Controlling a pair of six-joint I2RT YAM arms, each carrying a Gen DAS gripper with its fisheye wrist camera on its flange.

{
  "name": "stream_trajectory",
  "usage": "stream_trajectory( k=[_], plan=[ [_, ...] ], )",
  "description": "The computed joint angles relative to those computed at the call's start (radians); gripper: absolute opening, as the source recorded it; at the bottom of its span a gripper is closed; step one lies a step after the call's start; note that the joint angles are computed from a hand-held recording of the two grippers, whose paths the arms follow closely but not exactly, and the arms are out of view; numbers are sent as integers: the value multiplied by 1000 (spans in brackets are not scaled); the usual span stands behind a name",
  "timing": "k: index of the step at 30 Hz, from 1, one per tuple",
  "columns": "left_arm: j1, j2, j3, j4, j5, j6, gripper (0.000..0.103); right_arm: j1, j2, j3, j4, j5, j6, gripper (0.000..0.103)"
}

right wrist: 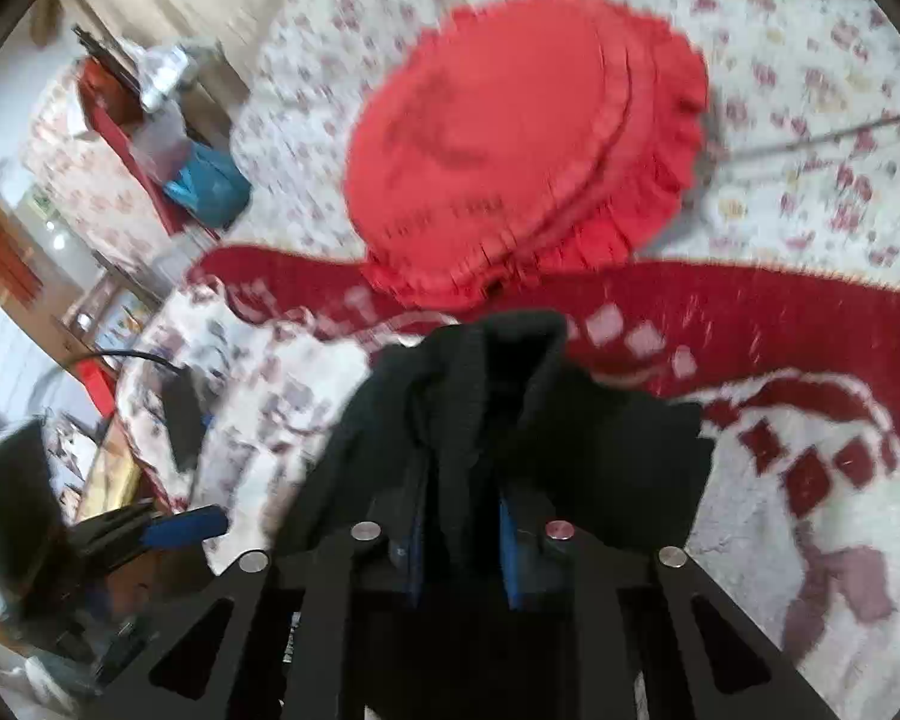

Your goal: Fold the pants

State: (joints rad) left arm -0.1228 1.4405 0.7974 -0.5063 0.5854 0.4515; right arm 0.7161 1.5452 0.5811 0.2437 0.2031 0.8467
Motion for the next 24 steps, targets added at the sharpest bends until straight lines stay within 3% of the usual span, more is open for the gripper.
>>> stream_trajectory(
  k=[4, 7, 10, 15, 17, 20, 24],
  plan=[
    [7, -31, -12, 15, 18, -10, 66, 83, -182, -77, -121, 130, 80, 17],
    [-58, -6, -39, 60, -22, -44, 66, 77, -132, -109, -175, 109, 167, 18],
    [-133, 28, -62, 114, -77, -86, 66, 70, -119, -138, -207, 130, 238, 44],
    [-153, -8, -54, 108, -99, -91, 66, 111, -306, -95, -418, 272, 213, 45],
    [-164, -3, -40, 129, -106, -125, 66, 109, -317, -85, -369, 266, 151, 45],
    [-203, 29, -27, 165, -146, -168, 66, 88, -216, -32, -257, 197, 36, 40],
    [-257, 86, -37, 228, -226, -195, 66, 25, 51, 101, -194, 93, -30, 36]
  ],
)
